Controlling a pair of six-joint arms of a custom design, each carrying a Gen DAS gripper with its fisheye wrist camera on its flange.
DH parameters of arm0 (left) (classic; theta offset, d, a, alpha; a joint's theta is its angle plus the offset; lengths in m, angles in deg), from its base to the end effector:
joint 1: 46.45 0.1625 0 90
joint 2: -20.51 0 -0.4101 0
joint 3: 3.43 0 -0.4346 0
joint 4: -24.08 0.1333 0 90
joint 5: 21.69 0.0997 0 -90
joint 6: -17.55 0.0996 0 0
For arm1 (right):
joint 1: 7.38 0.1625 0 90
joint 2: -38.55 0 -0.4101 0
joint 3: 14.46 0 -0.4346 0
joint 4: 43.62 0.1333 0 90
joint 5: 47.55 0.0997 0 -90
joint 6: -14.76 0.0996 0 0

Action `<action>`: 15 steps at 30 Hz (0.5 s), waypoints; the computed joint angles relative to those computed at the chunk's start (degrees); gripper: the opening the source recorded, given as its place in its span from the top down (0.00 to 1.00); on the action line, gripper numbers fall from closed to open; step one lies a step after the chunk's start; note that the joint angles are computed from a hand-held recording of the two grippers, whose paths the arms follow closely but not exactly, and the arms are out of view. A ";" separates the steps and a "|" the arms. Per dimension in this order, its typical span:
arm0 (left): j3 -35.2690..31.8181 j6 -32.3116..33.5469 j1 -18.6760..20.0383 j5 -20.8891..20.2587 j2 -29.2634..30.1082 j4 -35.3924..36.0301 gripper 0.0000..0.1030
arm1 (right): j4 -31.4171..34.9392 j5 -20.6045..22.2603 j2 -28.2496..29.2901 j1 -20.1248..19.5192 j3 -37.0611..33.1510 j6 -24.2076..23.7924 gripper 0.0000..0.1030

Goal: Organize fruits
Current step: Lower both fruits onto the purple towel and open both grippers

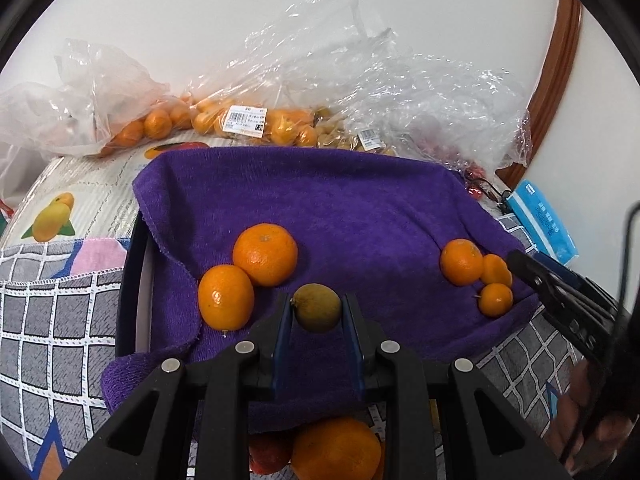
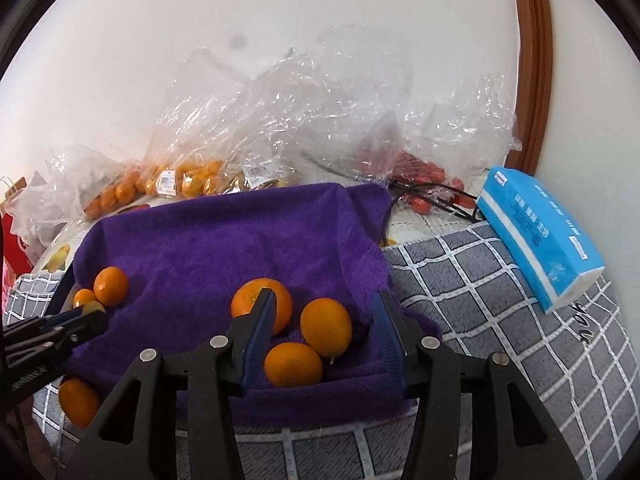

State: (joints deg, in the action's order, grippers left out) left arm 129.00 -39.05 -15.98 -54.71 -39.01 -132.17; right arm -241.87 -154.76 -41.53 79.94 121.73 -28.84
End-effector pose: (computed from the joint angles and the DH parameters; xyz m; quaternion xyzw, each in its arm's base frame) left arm -0.2594 -0.4041 0.0350 0.0501 0.8764 -0.3771 0.2952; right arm 0.0827 -0.4536 0.2260 0.2488 -0.8551 0.3467 0.2943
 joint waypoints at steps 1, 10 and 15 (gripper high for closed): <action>0.07 -0.06 0.08 -0.25 -0.14 -0.29 0.77 | 0.48 -1.00 -0.49 0.62 0.41 -0.04 0.52; 0.28 -0.56 -0.26 -0.26 -0.40 -0.28 0.76 | -2.80 -5.41 -5.31 2.33 5.74 -3.48 0.52; 0.80 1.38 -0.43 0.16 0.23 -3.68 0.70 | -2.27 -6.84 -9.56 2.65 8.15 -3.48 0.52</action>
State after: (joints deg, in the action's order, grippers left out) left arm 129.79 -37.67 -16.41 -54.56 -38.78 -135.85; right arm -244.14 -161.59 -51.09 82.59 129.88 -32.32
